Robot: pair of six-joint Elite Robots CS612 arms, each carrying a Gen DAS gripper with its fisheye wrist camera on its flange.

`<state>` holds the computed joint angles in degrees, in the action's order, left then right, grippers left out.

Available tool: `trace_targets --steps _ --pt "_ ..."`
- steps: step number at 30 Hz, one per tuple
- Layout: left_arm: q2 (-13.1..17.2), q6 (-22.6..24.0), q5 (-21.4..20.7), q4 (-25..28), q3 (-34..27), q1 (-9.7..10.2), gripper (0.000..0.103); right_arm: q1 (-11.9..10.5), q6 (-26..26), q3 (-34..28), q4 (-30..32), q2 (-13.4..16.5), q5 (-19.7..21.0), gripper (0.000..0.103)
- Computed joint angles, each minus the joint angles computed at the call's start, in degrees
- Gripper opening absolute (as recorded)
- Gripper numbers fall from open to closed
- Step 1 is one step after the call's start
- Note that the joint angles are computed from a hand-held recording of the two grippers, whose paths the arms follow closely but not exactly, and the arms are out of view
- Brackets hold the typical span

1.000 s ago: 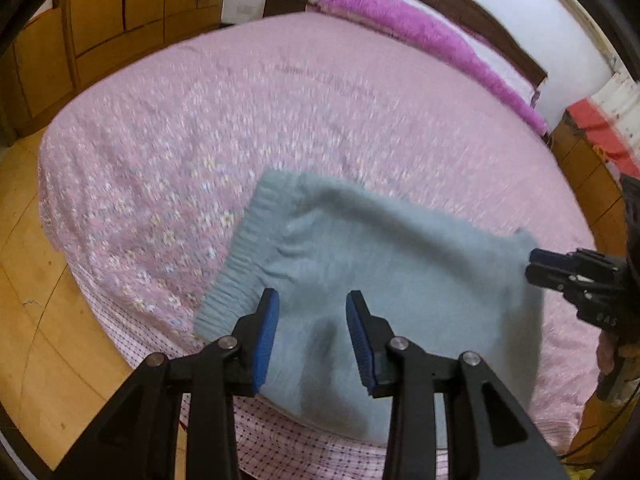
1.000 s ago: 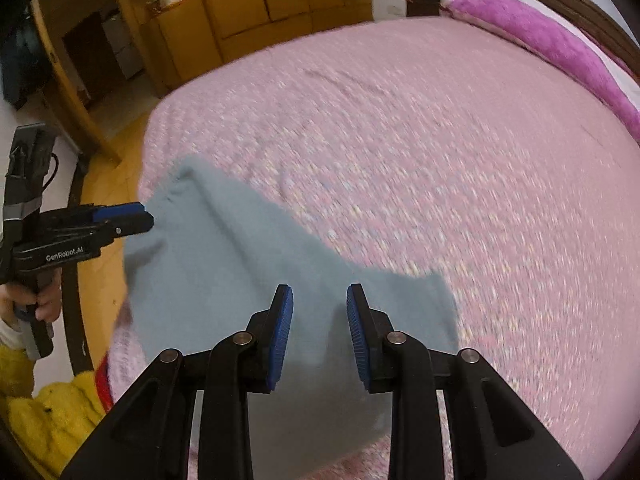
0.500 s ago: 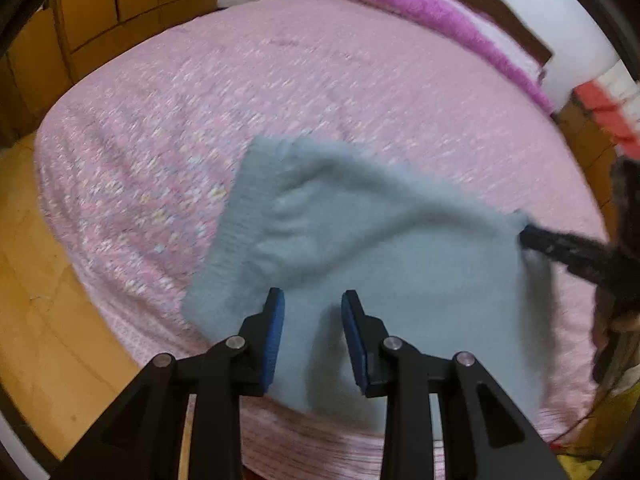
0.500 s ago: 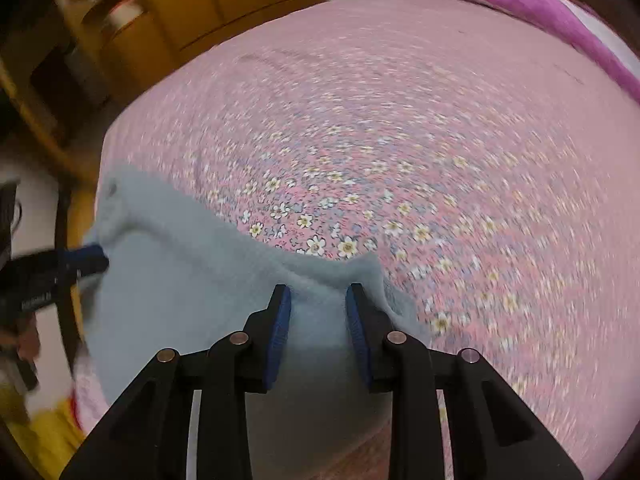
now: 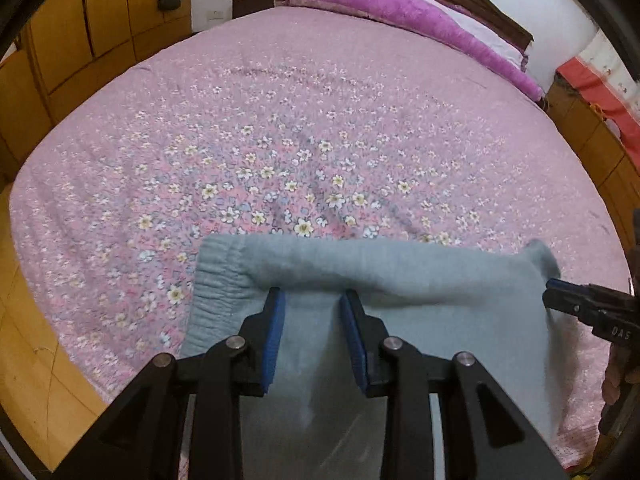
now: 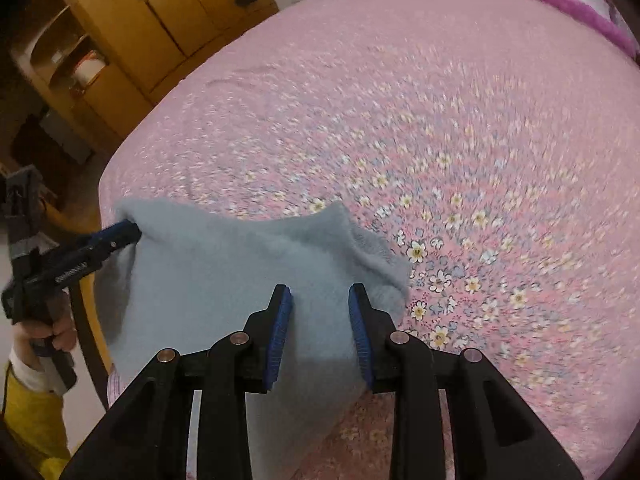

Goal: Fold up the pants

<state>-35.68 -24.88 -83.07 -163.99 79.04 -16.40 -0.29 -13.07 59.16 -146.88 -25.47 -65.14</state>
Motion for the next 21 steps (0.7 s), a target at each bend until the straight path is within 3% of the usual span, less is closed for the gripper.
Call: trace_targets --steps 4,9,15,21 --pt "-0.1 -0.4 0.3 0.7 -0.3 0.1 0.032 0.0 2.0 -0.5 -0.2 0.3 0.7 0.023" --pt "-2.2 -4.5 -0.7 -0.5 2.7 0.02 0.032 -0.5 6.0 1.5 -1.0 -1.1 2.1 0.026" --pt "-5.8 -5.6 0.4 -1.6 8.4 -0.81 0.032 -1.4 9.2 8.2 -5.8 -4.5 3.1 0.037" --pt "-7.4 -5.4 -0.3 -1.4 10.7 -1.67 0.033 -1.7 11.0 13.1 -6.6 -6.7 1.8 0.039"
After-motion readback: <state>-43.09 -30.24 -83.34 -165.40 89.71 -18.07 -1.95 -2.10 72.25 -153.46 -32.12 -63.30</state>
